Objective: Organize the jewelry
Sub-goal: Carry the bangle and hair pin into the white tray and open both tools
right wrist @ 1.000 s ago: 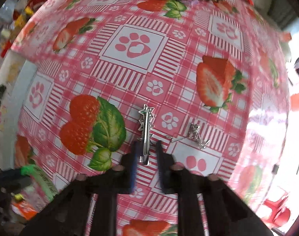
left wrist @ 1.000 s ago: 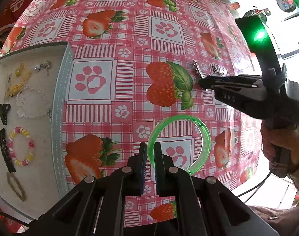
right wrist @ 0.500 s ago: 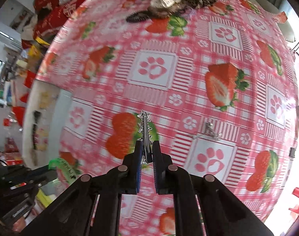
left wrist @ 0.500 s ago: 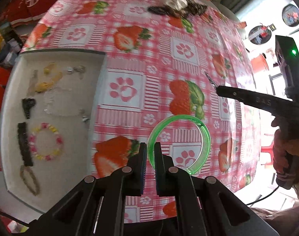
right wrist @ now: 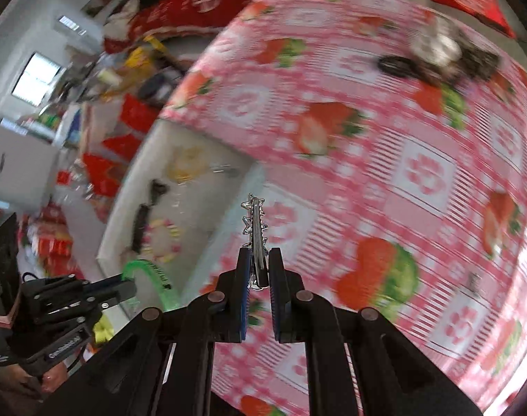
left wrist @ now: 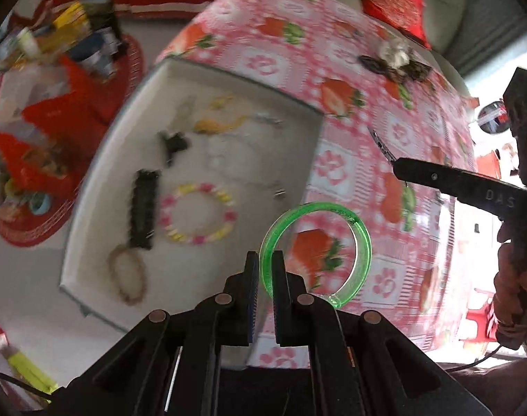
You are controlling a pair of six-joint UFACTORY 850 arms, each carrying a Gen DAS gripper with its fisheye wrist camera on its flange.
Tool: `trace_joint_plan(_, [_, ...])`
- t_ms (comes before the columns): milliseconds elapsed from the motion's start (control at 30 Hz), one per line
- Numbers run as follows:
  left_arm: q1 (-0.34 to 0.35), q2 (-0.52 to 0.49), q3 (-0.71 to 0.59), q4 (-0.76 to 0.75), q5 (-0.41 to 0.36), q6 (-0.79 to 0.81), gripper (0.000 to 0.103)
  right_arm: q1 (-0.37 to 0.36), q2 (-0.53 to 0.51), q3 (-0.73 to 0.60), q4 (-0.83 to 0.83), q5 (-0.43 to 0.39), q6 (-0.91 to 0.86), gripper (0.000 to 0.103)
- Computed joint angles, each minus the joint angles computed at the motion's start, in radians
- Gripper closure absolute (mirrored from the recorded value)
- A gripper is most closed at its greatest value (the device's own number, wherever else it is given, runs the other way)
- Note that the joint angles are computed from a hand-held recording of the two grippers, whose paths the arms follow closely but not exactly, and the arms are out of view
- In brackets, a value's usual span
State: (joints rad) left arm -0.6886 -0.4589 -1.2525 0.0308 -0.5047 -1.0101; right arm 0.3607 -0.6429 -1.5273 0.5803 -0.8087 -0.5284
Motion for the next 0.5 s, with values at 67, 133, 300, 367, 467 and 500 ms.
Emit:
trace_joint_plan(67, [0.004,0.022,0.044,0.002,0.009,-0.029,0.090,0.029,-0.017,-0.021,0.007,-0.018,-0.020,0.092])
trace_joint_plan(133, [0.008,0.035,0.077,-0.005,0.020,-0.043,0.090,0.057,-0.036,-0.042,0.005,-0.035,-0.036,0.092])
trace_joint_plan(300, [0.012,0.041,0.140,-0.048,0.048,-0.042,0.090,0.120,-0.091,-0.096,-0.033,-0.074,-0.040,0.092])
trace_joint_plan(367, [0.013,0.039,0.156,-0.052,0.053,-0.045,0.090,0.141,-0.109,-0.112,-0.053,-0.086,-0.033,0.092])
trace_joint_plan(467, [0.016,0.038,0.178,-0.041,0.058,-0.052,0.090,0.167,-0.133,-0.129,-0.089,-0.096,-0.020,0.092])
trace_joint_plan(500, [0.017,0.037,0.184,-0.038,0.061,-0.053,0.090,0.175,-0.143,-0.136,-0.102,-0.101,-0.013,0.092])
